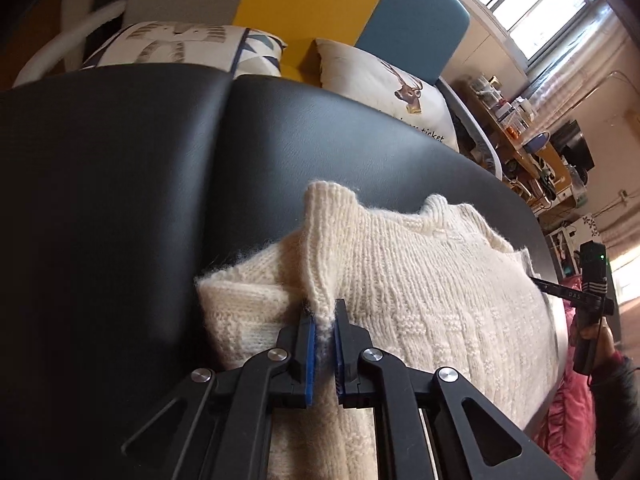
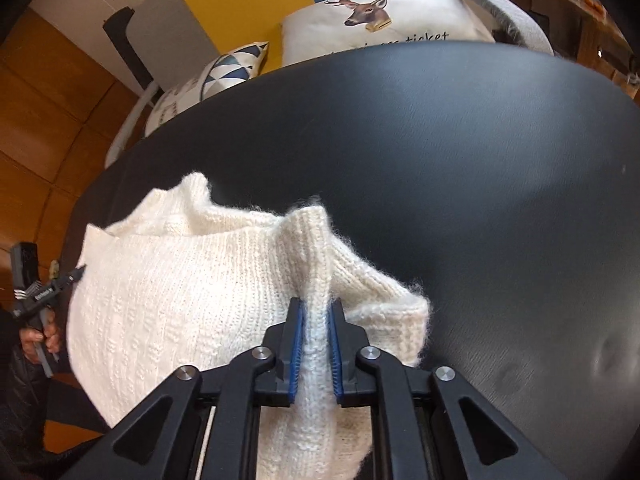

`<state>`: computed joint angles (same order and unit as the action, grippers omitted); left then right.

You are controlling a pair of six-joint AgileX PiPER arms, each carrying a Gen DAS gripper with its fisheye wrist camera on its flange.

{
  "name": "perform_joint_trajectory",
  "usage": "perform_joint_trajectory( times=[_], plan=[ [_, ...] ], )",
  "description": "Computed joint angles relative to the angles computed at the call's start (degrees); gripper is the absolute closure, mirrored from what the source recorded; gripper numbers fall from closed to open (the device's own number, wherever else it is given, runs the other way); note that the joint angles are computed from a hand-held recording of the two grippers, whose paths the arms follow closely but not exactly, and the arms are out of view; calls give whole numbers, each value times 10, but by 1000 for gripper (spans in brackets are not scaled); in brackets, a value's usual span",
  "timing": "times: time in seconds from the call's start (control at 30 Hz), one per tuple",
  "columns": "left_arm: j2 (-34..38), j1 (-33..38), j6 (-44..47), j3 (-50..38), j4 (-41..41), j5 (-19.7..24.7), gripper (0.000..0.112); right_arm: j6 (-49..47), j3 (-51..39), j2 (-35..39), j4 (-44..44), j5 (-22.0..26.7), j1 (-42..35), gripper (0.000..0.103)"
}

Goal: Fold clothes

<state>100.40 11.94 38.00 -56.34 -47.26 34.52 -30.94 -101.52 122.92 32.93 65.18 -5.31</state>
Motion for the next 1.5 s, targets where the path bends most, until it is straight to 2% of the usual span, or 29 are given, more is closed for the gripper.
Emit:
perform_joint_trajectory(
  times=[0.07, 0.1, 0.27, 0.33, 0.43, 0.5, 0.6, 0.67, 0.73, 0.8, 0.9, 0.97, 1.03, 1.07, 1.1, 1.17, 1.2, 1.27, 1.37, 1.43, 1.5],
  plan=[
    [-43, 22, 2, 46, 2, 1, 101, -29, 73, -48, 43, -34, -16, 78],
    [-60, 35, -2, 59, 4, 5, 95, -48, 107, -73, 71, -43, -28, 77],
    [-182, 102, -22, 116, -9, 13, 78, -138, 243, -192, 117, -28, -81, 76],
    [-237, 106, -26, 137, -13, 15, 71, -162, 295, -233, 124, -21, -104, 76],
    [-308, 46, -42, 178, -6, 5, 66, -217, 363, -279, 136, -8, -138, 76],
    [-330, -26, -75, 202, 15, -26, 66, -247, 408, -298, 143, 1, -155, 76],
    [-324, -130, -111, 226, 16, -71, 66, -270, 470, -315, 166, -6, -165, 76],
    [-304, -151, -77, 234, -47, -70, 66, -280, 499, -327, 184, -15, -159, 76],
    [-301, -178, -98, 246, -56, -84, 66, -289, 519, -337, 209, -24, -145, 76],
    [-322, -201, -133, 265, -41, -105, 66, -293, 534, -353, 229, -45, -123, 76],
    [-354, -190, -154, 289, -22, -101, 64, -273, 545, -381, 250, -96, -80, 76],
    [-373, -159, -136, 301, -28, -85, 63, -243, 541, -398, 246, -131, -49, 75],
    [-391, -124, -112, 312, -37, -66, 62, -204, 535, -418, 227, -175, -13, 63],
    [-399, -104, -95, 318, -49, -54, 62, -189, 534, -428, 221, -195, 1, 52],
    [-406, -86, -78, 323, -59, -42, 61, -173, 533, -437, 213, -215, 15, 46],
    [-411, -63, -52, 331, -76, -24, 61, -156, 526, -446, 200, -222, 24, 47],
    [-409, -69, -58, 332, -73, -29, 61, -153, 525, -452, 196, -226, 25, 47],
    [-408, -79, -66, 336, -65, -34, 60, -159, 520, -445, 217, -209, 9, 46],
    [-399, -100, -75, 337, -68, -48, 60, -185, 514, -428, 290, -129, -61, 46],
    [-399, -109, -77, 336, -71, -49, 60, -242, 517, -420, 355, -60, -116, 46],
    [-398, -123, -85, 335, -64, -54, 60, -250, 503, -392, 383, 12, -150, 46]
  ],
)
